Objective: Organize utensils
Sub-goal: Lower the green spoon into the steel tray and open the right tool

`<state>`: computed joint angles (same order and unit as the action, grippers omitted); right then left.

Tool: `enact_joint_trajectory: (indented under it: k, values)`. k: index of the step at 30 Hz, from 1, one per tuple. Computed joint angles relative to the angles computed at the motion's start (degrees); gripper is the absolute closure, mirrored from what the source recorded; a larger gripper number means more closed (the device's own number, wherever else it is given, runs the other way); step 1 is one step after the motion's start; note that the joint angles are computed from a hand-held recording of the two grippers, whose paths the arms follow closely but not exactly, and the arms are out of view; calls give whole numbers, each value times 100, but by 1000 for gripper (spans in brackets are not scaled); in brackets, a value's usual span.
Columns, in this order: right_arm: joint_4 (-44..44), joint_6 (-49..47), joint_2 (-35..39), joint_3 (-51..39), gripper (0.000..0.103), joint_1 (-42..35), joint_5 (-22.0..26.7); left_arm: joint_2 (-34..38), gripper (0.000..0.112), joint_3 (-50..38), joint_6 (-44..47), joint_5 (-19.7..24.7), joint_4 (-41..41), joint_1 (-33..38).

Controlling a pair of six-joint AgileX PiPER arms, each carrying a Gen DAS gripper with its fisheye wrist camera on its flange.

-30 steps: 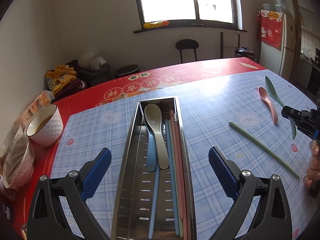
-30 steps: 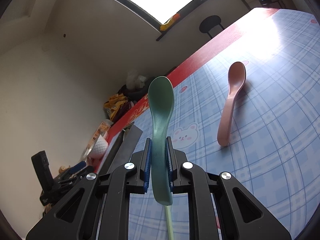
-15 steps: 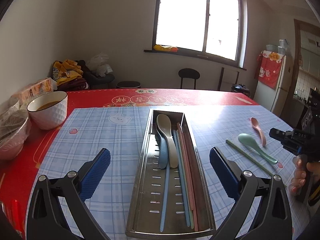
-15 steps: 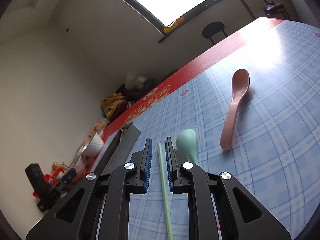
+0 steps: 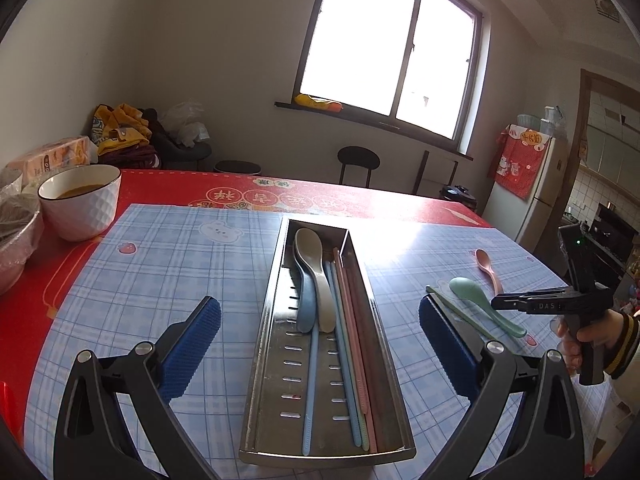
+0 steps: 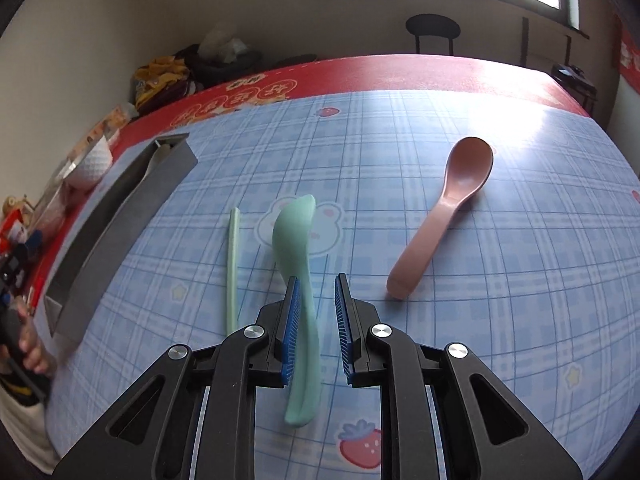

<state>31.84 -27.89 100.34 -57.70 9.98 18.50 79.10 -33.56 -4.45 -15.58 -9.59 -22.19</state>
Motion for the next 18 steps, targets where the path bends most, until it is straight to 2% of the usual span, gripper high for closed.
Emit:
enact_joint_trajectory:
  k: [4,8,18]
  values:
    - [-1519,1370,184,-195,83,327,39,-83,15,46,-34,-36,23,-32]
    - [-2442,2318,279,-369,83,476,91,-104,15,49,-17,-15,18,-55]
    - [-3045,3042,442,-697,85,615,293,-155,15,80,75,-20,-150,-54]
